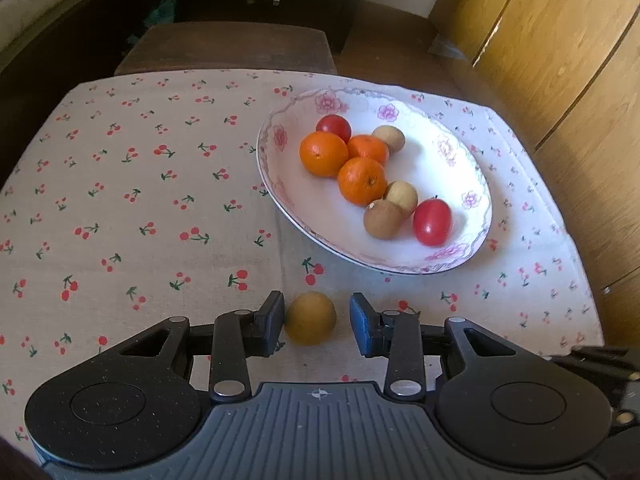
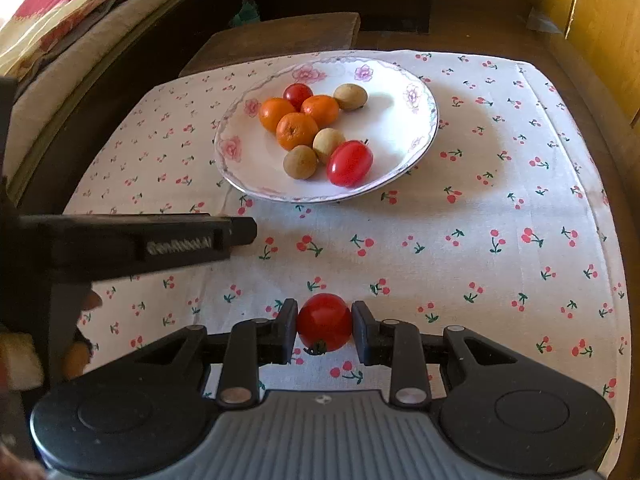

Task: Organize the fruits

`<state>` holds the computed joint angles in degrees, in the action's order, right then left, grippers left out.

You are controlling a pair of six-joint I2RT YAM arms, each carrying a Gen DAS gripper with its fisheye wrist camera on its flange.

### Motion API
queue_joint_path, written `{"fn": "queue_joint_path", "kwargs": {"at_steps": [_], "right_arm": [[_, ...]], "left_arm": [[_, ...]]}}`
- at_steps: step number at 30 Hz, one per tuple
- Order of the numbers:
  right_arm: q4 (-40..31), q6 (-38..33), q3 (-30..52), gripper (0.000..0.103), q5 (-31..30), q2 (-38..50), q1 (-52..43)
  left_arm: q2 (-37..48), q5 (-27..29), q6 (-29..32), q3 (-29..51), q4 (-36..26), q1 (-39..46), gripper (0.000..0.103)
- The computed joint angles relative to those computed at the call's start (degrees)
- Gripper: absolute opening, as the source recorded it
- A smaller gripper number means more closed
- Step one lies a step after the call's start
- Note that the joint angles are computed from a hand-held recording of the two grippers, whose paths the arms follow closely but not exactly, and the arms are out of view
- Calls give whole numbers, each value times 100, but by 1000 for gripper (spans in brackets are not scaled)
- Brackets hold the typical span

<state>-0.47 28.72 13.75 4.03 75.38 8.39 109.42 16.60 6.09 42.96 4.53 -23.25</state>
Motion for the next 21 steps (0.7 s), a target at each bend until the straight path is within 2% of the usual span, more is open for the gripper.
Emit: {"fn": "queue_joint_path", "kwargs": {"at_steps": [5, 9, 12, 21], "right_arm": [[67, 37, 42, 31, -3, 92, 103], [143, 8, 25, 31, -16, 174, 67], [76, -4, -1, 31, 28, 79, 30], [-460, 443, -278, 31, 390, -585, 689]], "left_arm": [[6, -124, 48, -41, 93, -45, 42], [-28, -207, 111, -72, 95, -124, 35], [-106, -201, 135, -167, 104, -143, 34], [-956, -180, 460, -1072, 28, 24, 34]]}}
